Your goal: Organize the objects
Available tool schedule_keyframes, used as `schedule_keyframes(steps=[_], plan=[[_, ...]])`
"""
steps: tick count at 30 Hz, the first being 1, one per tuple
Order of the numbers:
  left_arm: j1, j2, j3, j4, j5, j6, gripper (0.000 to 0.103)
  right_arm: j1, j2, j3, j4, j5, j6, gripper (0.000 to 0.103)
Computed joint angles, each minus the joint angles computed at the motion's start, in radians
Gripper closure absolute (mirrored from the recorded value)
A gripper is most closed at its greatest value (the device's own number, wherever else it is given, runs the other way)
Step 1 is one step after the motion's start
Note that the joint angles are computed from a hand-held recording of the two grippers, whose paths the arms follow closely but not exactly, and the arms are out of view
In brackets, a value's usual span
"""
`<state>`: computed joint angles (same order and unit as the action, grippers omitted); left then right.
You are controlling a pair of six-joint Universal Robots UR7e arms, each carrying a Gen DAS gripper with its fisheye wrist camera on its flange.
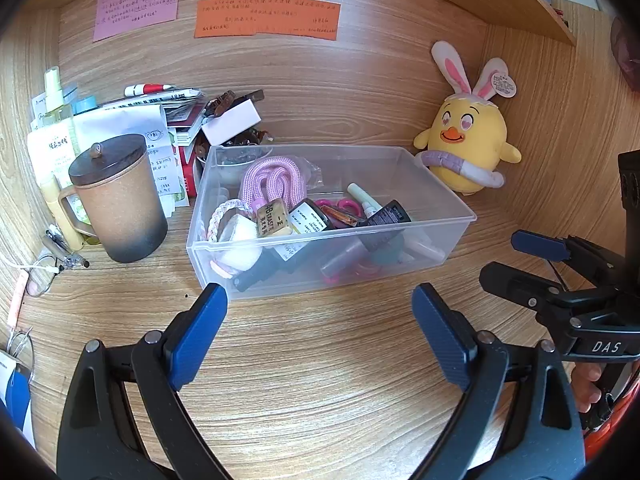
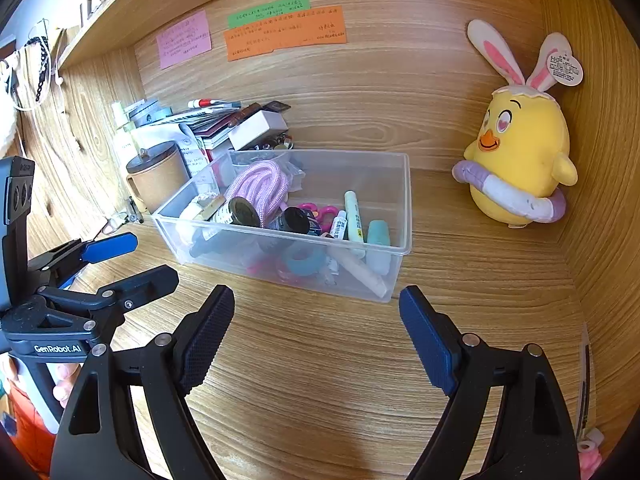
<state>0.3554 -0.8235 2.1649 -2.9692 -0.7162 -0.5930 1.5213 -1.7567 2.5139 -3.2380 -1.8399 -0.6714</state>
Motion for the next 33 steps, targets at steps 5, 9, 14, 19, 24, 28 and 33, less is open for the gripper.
schedule_keyframes(steps=[5,9,14,19,24,28,33], plan=[[-0.001,0.001,0.003,-0.006,-0.002,0.0,0.008,-0.003,-0.003,-0.001,0.005,0.005,-0.001,0.02],[-0.005,0.001,0.004,-0.006,-0.002,-0.002,0.008,-0.002,0.0,-0.003,0.003,0.0,0.0,0.02],[-0.01,0.001,0.007,-0.01,-0.002,0.003,0.008,-0.003,0.001,-0.004,0.005,0.001,0.001,0.02],[-0.012,0.001,0.009,-0.027,-0.011,0.016,0.008,-0.007,-0.001,-0.005,0.007,0.008,0.006,0.02],[-0.019,0.004,0.01,-0.034,-0.002,0.025,0.008,-0.006,0.0,-0.006,0.008,0.012,0.009,0.02],[-0.018,0.0,0.011,-0.024,-0.005,0.017,0.008,-0.003,0.0,-0.004,0.005,0.01,0.009,0.02],[-0.018,-0.003,0.016,-0.027,-0.002,0.013,0.008,0.001,-0.001,-0.004,0.004,0.009,0.009,0.02]])
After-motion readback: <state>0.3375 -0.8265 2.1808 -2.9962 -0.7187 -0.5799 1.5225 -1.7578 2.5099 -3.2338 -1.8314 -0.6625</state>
